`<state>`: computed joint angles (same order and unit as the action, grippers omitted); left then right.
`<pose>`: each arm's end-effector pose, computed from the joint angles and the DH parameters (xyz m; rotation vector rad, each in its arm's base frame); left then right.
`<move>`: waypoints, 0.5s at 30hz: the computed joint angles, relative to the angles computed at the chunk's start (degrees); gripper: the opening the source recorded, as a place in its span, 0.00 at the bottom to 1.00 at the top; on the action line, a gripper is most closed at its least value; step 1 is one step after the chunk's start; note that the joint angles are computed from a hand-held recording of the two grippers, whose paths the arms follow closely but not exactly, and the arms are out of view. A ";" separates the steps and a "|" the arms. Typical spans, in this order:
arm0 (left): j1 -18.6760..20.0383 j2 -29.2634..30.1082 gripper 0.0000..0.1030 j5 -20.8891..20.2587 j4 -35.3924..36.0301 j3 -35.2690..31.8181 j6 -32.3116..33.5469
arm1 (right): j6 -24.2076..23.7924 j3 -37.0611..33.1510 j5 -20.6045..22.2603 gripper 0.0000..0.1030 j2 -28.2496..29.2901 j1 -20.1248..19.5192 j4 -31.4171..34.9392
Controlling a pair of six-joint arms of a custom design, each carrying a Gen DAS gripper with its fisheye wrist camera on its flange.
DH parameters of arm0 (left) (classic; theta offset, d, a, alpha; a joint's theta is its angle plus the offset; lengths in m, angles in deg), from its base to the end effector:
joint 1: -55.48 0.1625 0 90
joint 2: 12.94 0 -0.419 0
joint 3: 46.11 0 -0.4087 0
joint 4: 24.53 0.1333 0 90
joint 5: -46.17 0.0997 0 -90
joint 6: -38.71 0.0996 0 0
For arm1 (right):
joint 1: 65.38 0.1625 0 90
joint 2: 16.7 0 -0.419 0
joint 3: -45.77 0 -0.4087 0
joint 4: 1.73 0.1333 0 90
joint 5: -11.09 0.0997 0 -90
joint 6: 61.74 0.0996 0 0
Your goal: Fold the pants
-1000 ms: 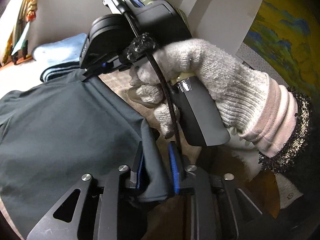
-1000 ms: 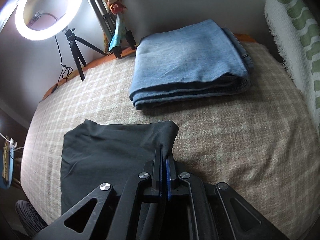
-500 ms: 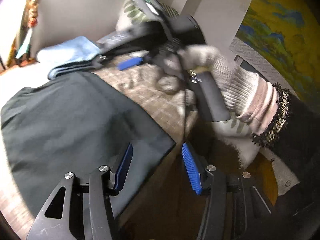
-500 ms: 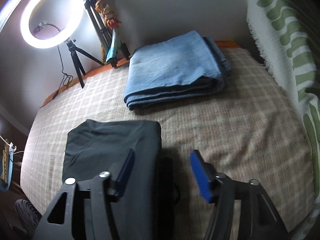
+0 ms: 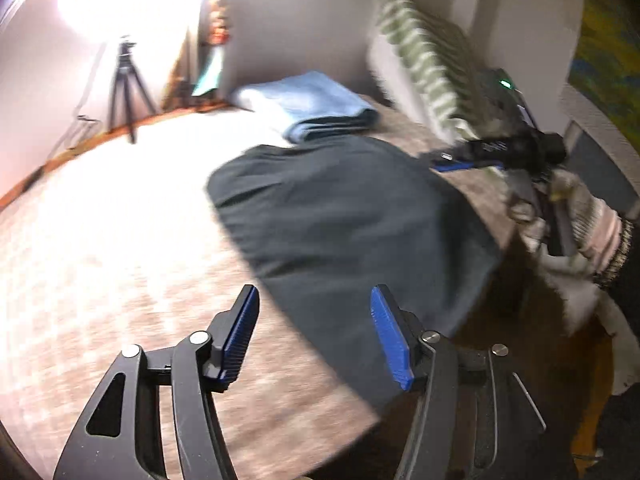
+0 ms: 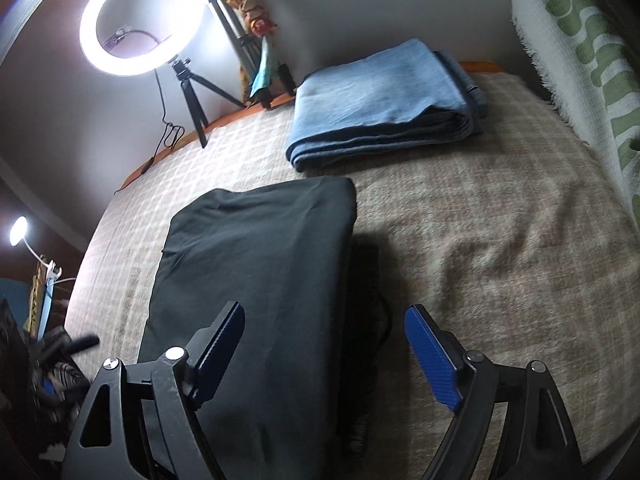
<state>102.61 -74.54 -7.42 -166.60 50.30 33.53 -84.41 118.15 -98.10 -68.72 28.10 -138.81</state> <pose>-0.3038 -0.6101 0.2508 0.7148 2.4948 -0.7064 0.1473 -0.7648 0.3114 0.5024 -2.6395 0.5530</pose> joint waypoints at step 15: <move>3.05 0.17 0.69 2.73 1.19 -1.25 -4.87 | -3.92 -1.23 -0.37 1.00 1.75 -0.22 0.96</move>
<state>105.66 -74.37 -4.69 -165.41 49.06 28.66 -88.32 116.92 -98.46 -66.97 27.88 -137.86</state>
